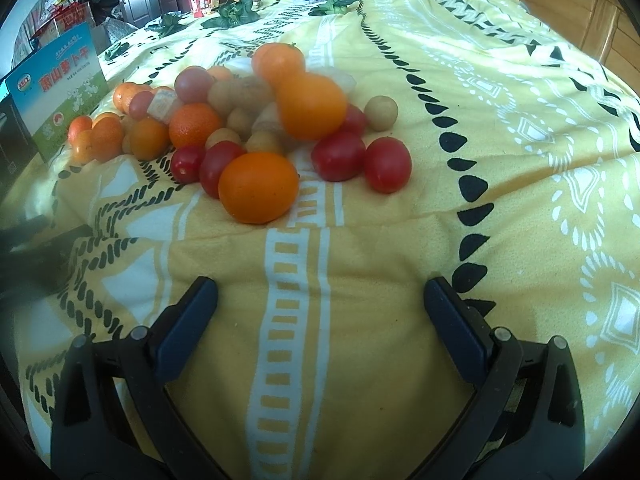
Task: Organize fruits
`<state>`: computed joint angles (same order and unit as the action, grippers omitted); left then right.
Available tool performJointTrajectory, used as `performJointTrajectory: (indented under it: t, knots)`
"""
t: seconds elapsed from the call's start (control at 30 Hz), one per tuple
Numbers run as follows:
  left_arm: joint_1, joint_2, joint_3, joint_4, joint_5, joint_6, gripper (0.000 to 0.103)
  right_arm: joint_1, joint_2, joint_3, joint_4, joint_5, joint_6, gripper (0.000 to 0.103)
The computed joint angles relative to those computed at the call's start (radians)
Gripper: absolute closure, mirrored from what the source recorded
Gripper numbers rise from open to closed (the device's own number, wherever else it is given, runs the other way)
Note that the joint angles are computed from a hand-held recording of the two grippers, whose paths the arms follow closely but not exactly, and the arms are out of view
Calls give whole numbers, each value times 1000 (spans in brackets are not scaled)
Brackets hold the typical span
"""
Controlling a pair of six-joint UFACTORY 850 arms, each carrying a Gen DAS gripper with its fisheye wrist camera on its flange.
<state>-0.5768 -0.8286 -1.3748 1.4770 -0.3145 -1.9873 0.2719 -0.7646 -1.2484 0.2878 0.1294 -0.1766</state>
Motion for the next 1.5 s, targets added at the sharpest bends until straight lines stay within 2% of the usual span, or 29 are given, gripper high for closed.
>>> performJointTrajectory:
  t: [0.1,0.27,0.43,0.57,0.8,1.17,1.5]
  knots:
    - [0,1,1,1,0,-1,0,-1,-1,0,-11,1,11,0]
    - [0,1,1,2,0,-2,0,-6,-1,0,-155,3,155,0]
    - [1,-1,0,2,0,-2,0,-7,-1,4,-190,9,186,0]
    - [-2,-3,-4,1,-5,0,0,-11,-2,4,-288,12,281,0]
    - [-3,-9,-11,-12,-7,12,0,-11,-2,4,-294,12,287,0]
    - [5,0,7,64,11,-65,0,-12,-3,3,-320,12,312,0]
    - [8,0,7,77,15,-76,0,-12,0,7,-356,17,351,0]
